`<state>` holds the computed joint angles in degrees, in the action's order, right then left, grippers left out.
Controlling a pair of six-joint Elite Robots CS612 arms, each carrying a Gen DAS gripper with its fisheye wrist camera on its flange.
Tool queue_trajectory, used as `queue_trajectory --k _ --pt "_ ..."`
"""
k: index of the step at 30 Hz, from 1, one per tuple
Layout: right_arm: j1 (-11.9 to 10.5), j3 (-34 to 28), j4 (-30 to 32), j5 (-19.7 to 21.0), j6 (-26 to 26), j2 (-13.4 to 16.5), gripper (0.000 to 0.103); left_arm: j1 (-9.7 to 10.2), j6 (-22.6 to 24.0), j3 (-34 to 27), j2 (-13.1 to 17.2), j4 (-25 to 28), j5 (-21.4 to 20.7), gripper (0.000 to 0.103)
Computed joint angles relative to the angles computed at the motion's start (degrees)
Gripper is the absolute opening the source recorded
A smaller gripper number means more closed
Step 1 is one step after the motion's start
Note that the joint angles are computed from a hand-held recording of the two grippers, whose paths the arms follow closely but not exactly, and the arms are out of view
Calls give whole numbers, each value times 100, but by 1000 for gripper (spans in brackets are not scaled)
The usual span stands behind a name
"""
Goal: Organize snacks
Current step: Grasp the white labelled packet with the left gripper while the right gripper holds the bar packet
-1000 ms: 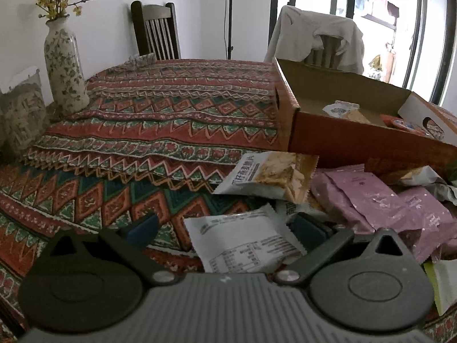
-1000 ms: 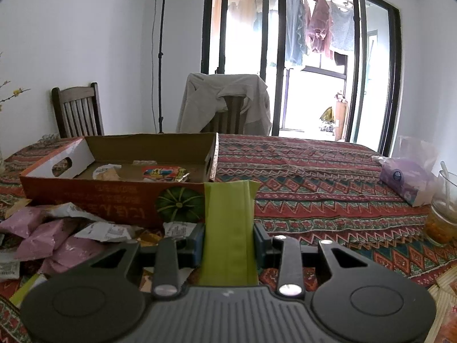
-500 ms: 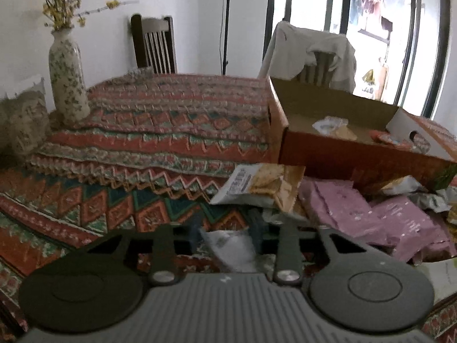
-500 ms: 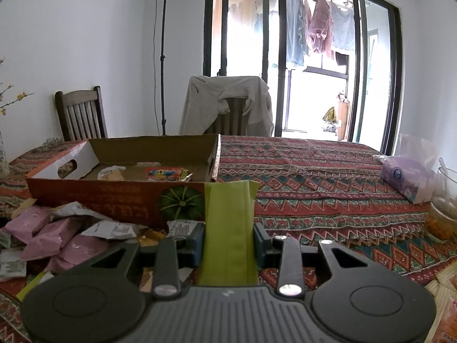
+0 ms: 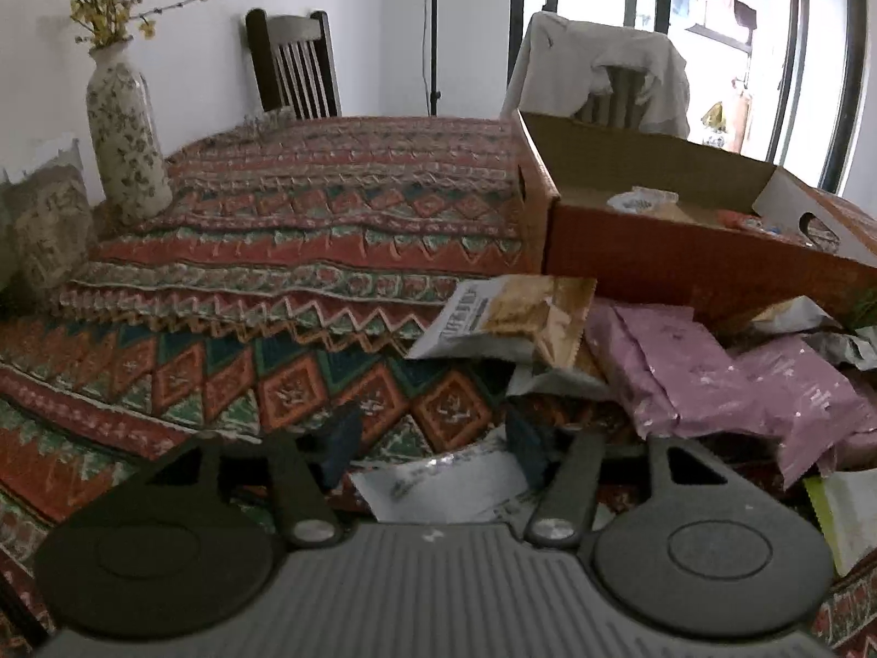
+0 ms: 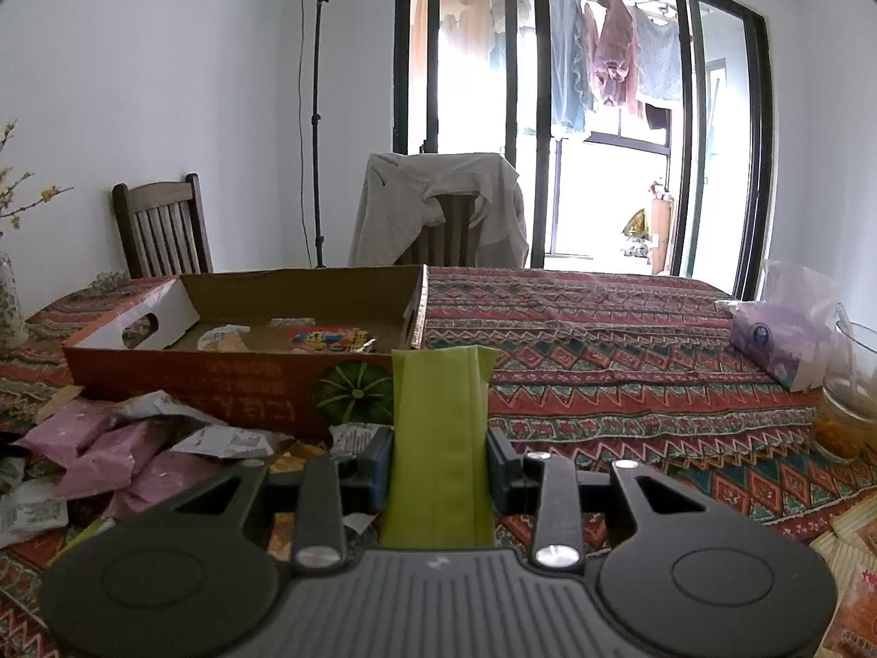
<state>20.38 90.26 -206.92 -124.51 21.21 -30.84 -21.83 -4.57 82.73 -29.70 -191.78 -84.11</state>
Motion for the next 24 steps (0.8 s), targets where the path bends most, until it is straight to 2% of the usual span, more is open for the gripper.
queue_trajectory --k 2,3,4,6,8,18,22,24 --pt "1 3 2 -12 5 -3 34 -13 41 10 1 -33 23 53" --pt "2 7 -2 -17 6 -5 34 -18 77 31 -3 -80 17 43" --pt "3 -3 3 -19 7 -2 34 -15 115 51 -10 -113 -48 18" --pt "10 0 -1 -22 2 -2 34 -3 117 101 -25 -190 -174 7" --pt "16 2 -19 -20 -8 -1 34 -27 159 163 -33 -353 -44 4" --pt "51 57 -200 -24 -61 -16 34 -17 175 530 -194 -1155 23 3" --pt "57 59 -220 -21 -86 -23 34 5 156 583 -230 -1247 -36 4" --pt "62 61 -219 -26 -88 -25 34 22 154 600 -265 -1059 -166 10"
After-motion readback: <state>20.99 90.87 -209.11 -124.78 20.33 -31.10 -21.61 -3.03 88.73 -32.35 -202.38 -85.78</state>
